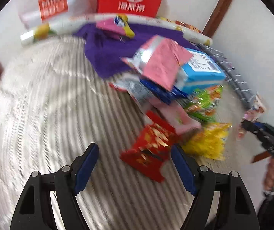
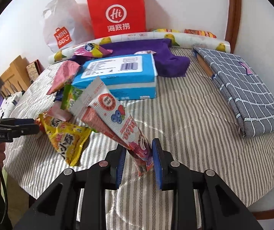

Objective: Organize snacks

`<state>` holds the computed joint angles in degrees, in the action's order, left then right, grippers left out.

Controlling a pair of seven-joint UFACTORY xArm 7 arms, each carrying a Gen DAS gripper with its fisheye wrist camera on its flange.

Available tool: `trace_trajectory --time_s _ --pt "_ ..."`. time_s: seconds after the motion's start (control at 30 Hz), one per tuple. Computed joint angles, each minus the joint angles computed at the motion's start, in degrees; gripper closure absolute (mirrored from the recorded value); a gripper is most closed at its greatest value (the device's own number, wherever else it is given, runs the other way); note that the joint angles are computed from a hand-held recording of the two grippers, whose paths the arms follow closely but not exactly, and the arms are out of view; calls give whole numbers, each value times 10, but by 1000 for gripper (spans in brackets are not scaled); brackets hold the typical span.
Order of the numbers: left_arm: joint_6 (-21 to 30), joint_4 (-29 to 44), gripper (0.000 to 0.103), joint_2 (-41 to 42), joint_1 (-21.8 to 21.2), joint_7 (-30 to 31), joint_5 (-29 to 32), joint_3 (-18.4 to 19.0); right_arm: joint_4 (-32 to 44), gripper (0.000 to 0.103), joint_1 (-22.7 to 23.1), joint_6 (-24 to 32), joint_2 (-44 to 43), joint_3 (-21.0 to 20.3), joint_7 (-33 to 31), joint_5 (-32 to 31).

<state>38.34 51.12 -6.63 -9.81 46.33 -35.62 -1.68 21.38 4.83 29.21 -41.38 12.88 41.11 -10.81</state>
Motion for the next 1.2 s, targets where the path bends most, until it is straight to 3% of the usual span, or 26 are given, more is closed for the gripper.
trace_trajectory --time_s 0.2,0.3,0.47,0.5,0.6,0.7,0.8,0.9,1.2 --pt "-8 7 28 -2 -16 76 -10 -5 9 75 -14 1 25 9 8 -15" --pt "-19 5 29 4 -20 64 14 -15 16 73 -21 -13 51 11 16 -23" --pt "-36 -10 62 -1 -17 49 39 -15 28 69 -29 -33 95 12 22 -46" --pt "-28 -4 63 1 -16 44 40 -12 31 67 -28 -35 105 9 19 -48" --pt "-3 8 63 9 -11 45 24 -4 31 61 -30 -45 116 9 24 -58" --pt "-28 -5 63 4 -12 43 32 -12 27 61 -35 -59 118 12 34 -67" --pt "-51 -13 64 1 -17 18 54 -18 23 73 -39 -62 111 18 45 -77" --pt "-20 3 65 5 -13 -6 50 -10 20 76 -40 -56 98 18 52 -79" --pt "6 -4 65 -42 -12 -32 35 5 8 82 -19 -37 29 -6 21 -42"
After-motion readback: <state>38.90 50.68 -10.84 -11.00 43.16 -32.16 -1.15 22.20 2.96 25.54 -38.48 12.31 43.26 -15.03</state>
